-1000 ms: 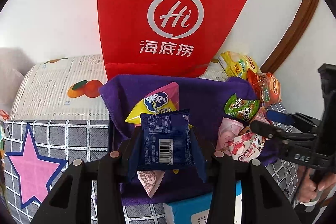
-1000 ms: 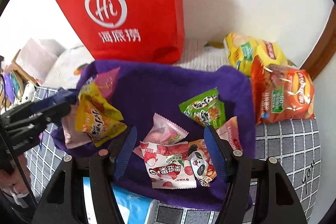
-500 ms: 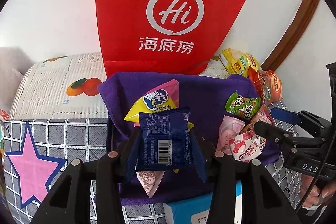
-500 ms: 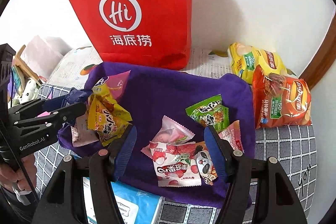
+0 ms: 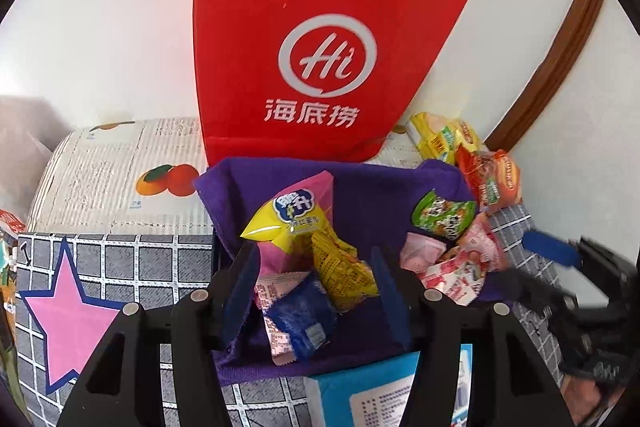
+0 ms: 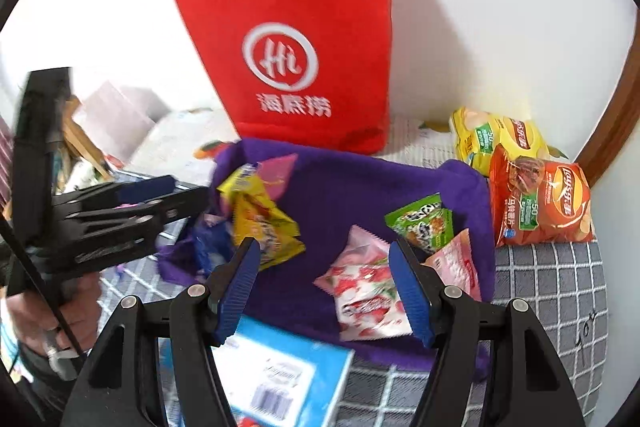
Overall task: Organize snacks
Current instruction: 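Pull both tools back from the cloth toward the red packet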
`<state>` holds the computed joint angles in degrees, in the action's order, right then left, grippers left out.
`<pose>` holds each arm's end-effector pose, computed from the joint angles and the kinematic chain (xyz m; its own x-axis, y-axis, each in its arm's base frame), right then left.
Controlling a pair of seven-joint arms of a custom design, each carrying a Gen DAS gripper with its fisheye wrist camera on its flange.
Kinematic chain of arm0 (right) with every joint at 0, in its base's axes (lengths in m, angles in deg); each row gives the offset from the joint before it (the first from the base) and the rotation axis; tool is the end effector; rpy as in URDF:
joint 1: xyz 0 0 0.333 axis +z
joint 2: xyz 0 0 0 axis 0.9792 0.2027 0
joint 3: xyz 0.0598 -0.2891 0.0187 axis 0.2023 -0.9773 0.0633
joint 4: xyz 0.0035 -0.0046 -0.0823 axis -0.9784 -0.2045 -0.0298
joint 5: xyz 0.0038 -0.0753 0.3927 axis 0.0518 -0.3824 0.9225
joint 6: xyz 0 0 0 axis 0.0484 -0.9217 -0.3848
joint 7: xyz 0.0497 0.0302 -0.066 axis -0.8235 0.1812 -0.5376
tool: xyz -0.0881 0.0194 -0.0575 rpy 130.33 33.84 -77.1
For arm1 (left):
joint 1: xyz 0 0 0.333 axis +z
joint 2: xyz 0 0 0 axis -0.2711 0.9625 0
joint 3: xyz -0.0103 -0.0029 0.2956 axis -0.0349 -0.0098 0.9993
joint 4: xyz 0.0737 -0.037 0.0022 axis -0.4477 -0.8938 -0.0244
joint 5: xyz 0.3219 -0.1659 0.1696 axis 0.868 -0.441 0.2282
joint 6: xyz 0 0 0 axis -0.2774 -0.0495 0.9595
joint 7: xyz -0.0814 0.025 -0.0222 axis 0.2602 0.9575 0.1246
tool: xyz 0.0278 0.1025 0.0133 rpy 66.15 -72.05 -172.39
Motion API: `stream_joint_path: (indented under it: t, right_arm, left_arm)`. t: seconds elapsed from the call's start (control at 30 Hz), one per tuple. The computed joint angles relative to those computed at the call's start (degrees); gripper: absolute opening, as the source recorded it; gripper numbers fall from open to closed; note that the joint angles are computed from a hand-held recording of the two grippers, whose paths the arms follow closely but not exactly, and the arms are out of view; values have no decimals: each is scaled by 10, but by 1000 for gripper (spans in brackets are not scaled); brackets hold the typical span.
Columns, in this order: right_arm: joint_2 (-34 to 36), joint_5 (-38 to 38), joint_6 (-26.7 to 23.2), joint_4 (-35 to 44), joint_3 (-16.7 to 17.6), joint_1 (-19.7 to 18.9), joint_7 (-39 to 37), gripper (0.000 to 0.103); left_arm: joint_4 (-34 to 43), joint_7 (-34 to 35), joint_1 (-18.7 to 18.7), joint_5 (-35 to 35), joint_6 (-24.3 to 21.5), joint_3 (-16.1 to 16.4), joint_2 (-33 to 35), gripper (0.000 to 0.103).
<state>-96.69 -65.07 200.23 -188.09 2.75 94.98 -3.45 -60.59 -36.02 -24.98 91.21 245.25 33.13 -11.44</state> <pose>0.5154 0.1962 0.5135 0.4856 -0.8714 -0.0699 -0.7339 -0.3630 -0.5742 0.4836 -0.1739 0.4512 0.0954 -0.9656 0.2419 -0.7734 -0.2249 -0.5926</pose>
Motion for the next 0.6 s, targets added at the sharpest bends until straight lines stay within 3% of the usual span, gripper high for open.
stream_joint_path:
  t: [0.4,0.5,0.6]
  right_arm:
    - [-226,-3,19,-236,11,4,28,66]
    - [-261,11,15,-278,6,17,31,66]
    - [-275,23,22,-308,11,25,45,66]
  left_arm:
    - [-45,65,-53,-54,32,26,-82,59]
    - [-52,100,-90,-90,39,55,-94,59]
    - [-57,112,-96,-101,43,53,-103,62]
